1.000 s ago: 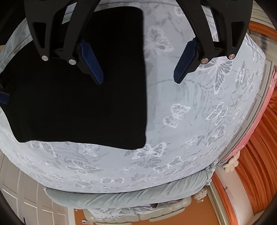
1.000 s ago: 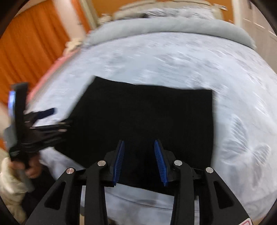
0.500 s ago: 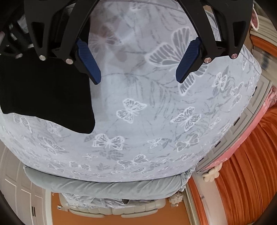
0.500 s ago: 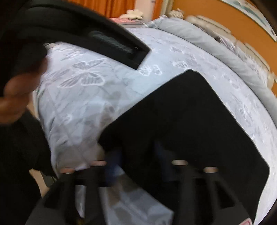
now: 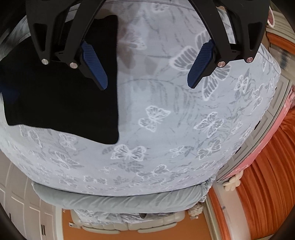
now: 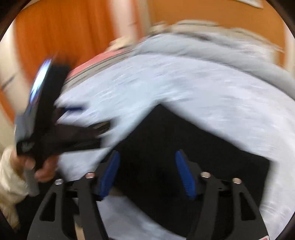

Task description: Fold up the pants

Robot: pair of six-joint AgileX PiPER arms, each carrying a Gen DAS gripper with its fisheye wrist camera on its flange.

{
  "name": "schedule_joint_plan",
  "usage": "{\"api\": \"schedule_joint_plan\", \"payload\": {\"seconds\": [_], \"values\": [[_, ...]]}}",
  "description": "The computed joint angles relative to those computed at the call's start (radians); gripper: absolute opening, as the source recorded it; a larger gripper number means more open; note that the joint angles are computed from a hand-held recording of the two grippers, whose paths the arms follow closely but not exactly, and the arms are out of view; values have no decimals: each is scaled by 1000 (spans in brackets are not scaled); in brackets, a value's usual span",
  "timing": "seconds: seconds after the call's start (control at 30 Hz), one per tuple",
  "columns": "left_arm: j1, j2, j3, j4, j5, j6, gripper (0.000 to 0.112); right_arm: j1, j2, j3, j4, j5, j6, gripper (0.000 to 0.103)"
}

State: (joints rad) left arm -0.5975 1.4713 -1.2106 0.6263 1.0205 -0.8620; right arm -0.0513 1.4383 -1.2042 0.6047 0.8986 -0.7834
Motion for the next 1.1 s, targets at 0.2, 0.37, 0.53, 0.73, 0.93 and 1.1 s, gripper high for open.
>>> {"api": "schedule_joint_plan", "payload": {"seconds": [0.2,0.37,0.53,0.73,0.93,1.1], "values": [[-56,83,-52,-4,12,-17,87,-289,265,-266,-269,68,293,65],[-123,168,-133,2,25,-28,87,-339,347,-351,-158,170,237,65],[-159,234,-203,-4,34,-21,87,-235,329,-263,-209,76,248,14],[-170,250,-226,-13,30,-20,89,-256,158,-219,-110,-11,159,6],[-170,289,-233,-17,31,-15,91,-274,340,-294,-247,73,326,27],[-180,247,-195,-3,22,-28,91,-413,174,-167,-88,139,152,61]]}}
